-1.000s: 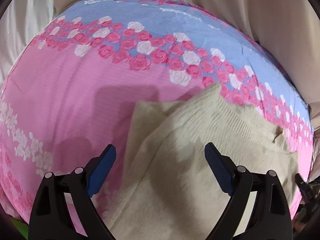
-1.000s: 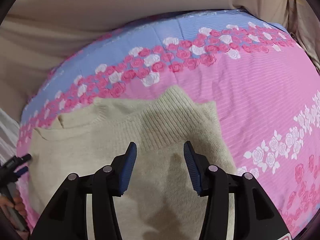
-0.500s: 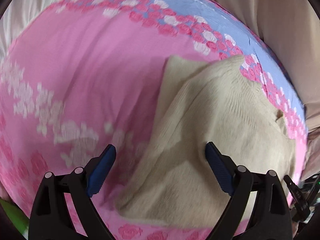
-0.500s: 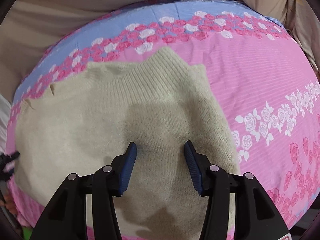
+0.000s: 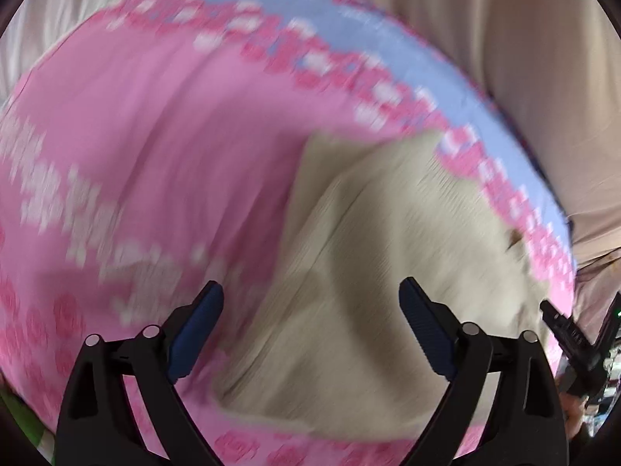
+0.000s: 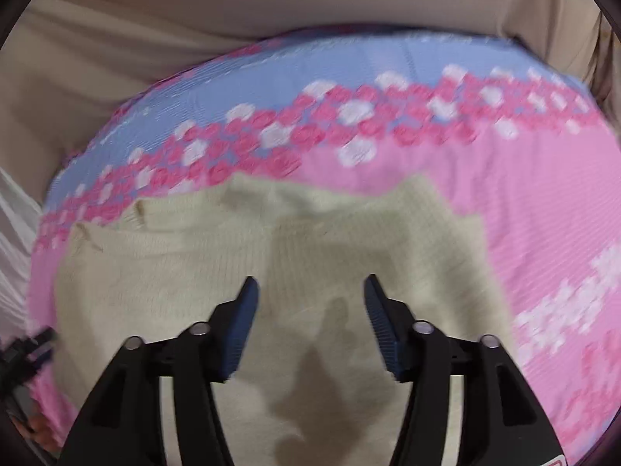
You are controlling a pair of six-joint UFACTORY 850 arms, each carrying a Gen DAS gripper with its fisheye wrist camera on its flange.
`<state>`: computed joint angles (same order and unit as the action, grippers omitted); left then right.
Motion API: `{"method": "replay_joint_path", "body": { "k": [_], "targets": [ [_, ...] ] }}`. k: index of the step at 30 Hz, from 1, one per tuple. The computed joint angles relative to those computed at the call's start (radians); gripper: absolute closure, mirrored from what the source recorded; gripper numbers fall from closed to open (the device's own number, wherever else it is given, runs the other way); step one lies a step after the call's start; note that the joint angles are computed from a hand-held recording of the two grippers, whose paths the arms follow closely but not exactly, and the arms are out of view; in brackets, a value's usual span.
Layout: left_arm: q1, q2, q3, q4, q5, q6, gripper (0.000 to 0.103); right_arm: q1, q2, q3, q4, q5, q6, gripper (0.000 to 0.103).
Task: Fold small clothes
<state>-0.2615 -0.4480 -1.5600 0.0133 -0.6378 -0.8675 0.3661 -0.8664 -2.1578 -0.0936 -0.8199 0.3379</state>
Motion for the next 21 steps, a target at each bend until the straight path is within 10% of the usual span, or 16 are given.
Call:
{"method": "replay_joint_path", "body": {
  "k": [4, 6, 9, 14, 20, 21],
  "targets": [
    [0.013, -0.152, -0.194, 0.025, -0.066, 0.113, 0.012, -0.052, -0.131, -0.175, 0.009, -0.114, -0.014, 0.041],
    [0.020, -0.209, -0.254, -0.042, -0.059, 0.211, 0.043, -0.076, -0.135, -0.172, 0.126, -0.109, -0.062, 0.080],
    [0.027, -0.208, -0.262, -0.090, -0.034, 0.287, 0.086, -0.087, 0.015, 0.024, 0.258, 0.034, -0.168, 0.098],
    [0.039, 0.056, -0.001, -0.276, 0.178, 0.368, 0.090, -0.096, 0.295, 0.328, 0.459, 0.288, -0.337, 0.098],
    [0.030, -0.017, -0.101, -0.095, 0.123, 0.193, 0.081, -0.113, 0.065, 0.052, 0.348, 0.129, -0.216, 0.090],
    [0.029, -0.057, -0.135, -0.073, 0.097, 0.181, 0.065, -0.112, 0.015, 0.002, 0.299, 0.078, -0.165, 0.088]
  ]
}}
